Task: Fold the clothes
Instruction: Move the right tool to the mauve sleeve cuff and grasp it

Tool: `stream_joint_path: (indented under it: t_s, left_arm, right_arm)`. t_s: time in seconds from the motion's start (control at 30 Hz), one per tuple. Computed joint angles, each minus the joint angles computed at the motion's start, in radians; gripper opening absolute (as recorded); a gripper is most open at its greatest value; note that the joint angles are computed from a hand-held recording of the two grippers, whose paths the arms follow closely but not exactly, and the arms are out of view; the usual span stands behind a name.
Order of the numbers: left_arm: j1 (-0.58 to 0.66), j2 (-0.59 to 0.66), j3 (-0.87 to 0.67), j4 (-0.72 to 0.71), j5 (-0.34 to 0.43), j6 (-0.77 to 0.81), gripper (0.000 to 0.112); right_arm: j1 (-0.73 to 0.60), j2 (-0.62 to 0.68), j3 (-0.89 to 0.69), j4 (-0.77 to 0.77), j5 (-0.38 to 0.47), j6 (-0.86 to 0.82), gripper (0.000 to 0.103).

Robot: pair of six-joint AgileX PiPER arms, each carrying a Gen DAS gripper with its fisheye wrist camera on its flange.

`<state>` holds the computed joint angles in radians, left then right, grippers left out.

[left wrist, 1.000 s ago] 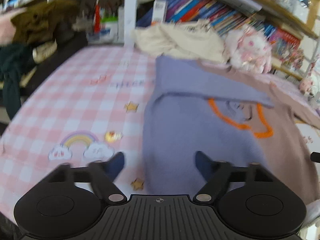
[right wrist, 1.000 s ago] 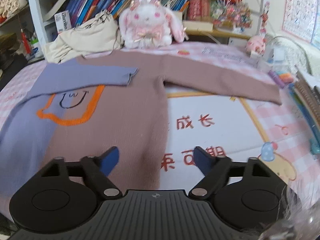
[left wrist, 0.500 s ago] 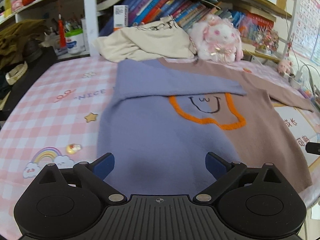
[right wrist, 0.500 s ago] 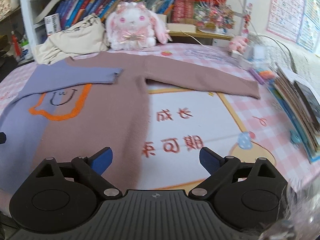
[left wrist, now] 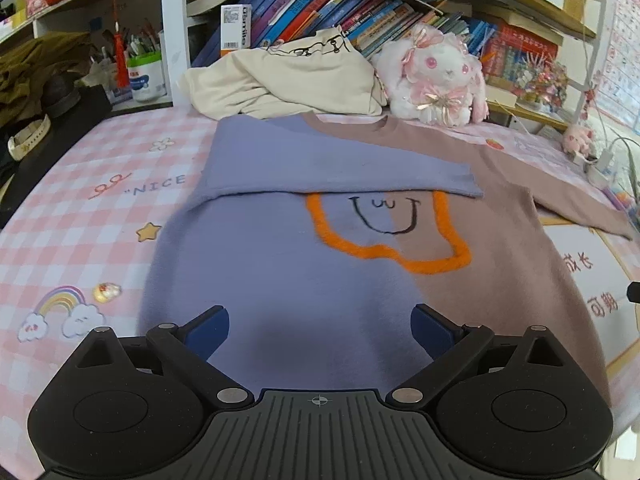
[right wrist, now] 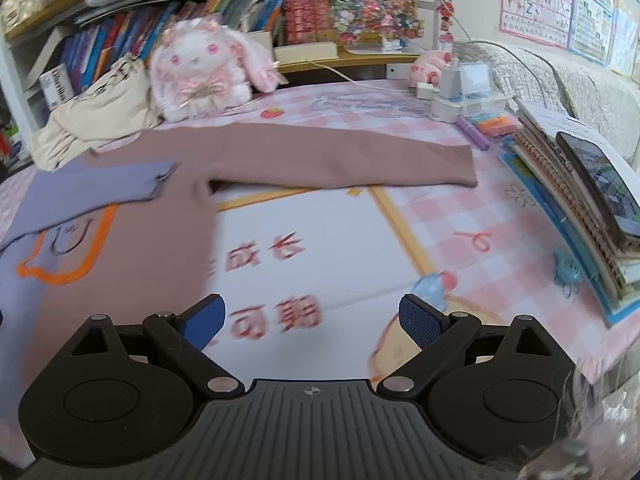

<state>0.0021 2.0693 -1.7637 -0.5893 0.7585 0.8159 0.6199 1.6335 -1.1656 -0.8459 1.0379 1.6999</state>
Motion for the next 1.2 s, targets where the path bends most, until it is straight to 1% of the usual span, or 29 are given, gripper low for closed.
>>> stream_joint_path:
  t_s: [0.1,0.17,0.23,0.27,0.3,0.33,0.37,0.43,0.53,0.6,0.73,0.87,0.93,1.0,1.1,1.17,1.2]
  left_arm:
    - [-0.058,-0.041,0.059,0.052,-0.064,-0.064,0.099]
    - [-0.098,-0.061,0.088,0.099,-0.097,-0.122,0.099]
    - [-0.143,-0.082,0.116,0.164,-0.127,-0.204,0.099]
    - [-0.163,-0.093,0.132,0.194,-0.141,-0.240,0.099]
    - [-0.183,-0.103,0.147,0.226,-0.154,-0.276,0.099]
    - [-0.203,-0.113,0.162,0.259,-0.165,-0.315,0.099]
    - [-0.226,-0.126,0.180,0.304,-0.179,-0.364,0.099]
    - [-0.265,-0.148,0.212,0.393,-0.197,-0.460,0.099]
    - [-0.318,-0.177,0.254,0.531,-0.204,-0.610,0.099]
    - [-0.348,-0.185,0.265,0.605,-0.185,-0.692,0.099]
    - [-0.395,-0.193,0.266,0.716,-0.150,-0.803,0.099]
    - [-0.432,-0.198,0.261,0.800,-0.139,-0.894,0.099]
    - [-0.445,-0.196,0.256,0.831,-0.132,-0.931,0.099]
    - [-0.456,-0.192,0.250,0.859,-0.126,-0.964,0.099]
    - [-0.469,-0.184,0.237,0.887,-0.111,-1.000,0.099]
    - [-0.476,-0.179,0.228,0.901,-0.100,-1.018,0.099]
    - [-0.480,-0.176,0.223,0.908,-0.094,-1.027,0.099]
  right_arm:
    - [-0.092,-0.071,0.083,-0.011,-0.080,-0.023,0.094]
    - [-0.167,-0.113,0.133,-0.009,-0.148,-0.058,0.094]
    - [-0.244,-0.152,0.177,-0.007,-0.221,-0.101,0.090]
    - [-0.288,-0.169,0.199,-0.008,-0.259,-0.128,0.090]
    - [-0.332,-0.182,0.217,-0.008,-0.295,-0.157,0.086]
    - [-0.377,-0.187,0.228,-0.007,-0.326,-0.183,0.077]
    - [-0.428,-0.187,0.234,0.006,-0.359,-0.211,0.073]
    - [-0.529,-0.179,0.241,0.041,-0.424,-0.276,0.060]
    - [-0.680,-0.149,0.233,0.118,-0.515,-0.398,0.058]
    - [-0.768,-0.109,0.211,0.216,-0.568,-0.521,0.057]
    - [-0.849,-0.050,0.164,0.335,-0.614,-0.680,0.054]
    - [-0.864,-0.014,0.137,0.317,-0.634,-0.715,0.051]
    - [-0.861,-0.001,0.126,0.305,-0.637,-0.730,0.048]
    - [-0.863,0.010,0.115,0.323,-0.645,-0.775,0.045]
    - [-0.863,0.024,0.100,0.349,-0.654,-0.820,0.044]
    - [-0.862,0.034,0.090,0.360,-0.657,-0.842,0.042]
    - [-0.859,0.038,0.085,0.347,-0.654,-0.840,0.037]
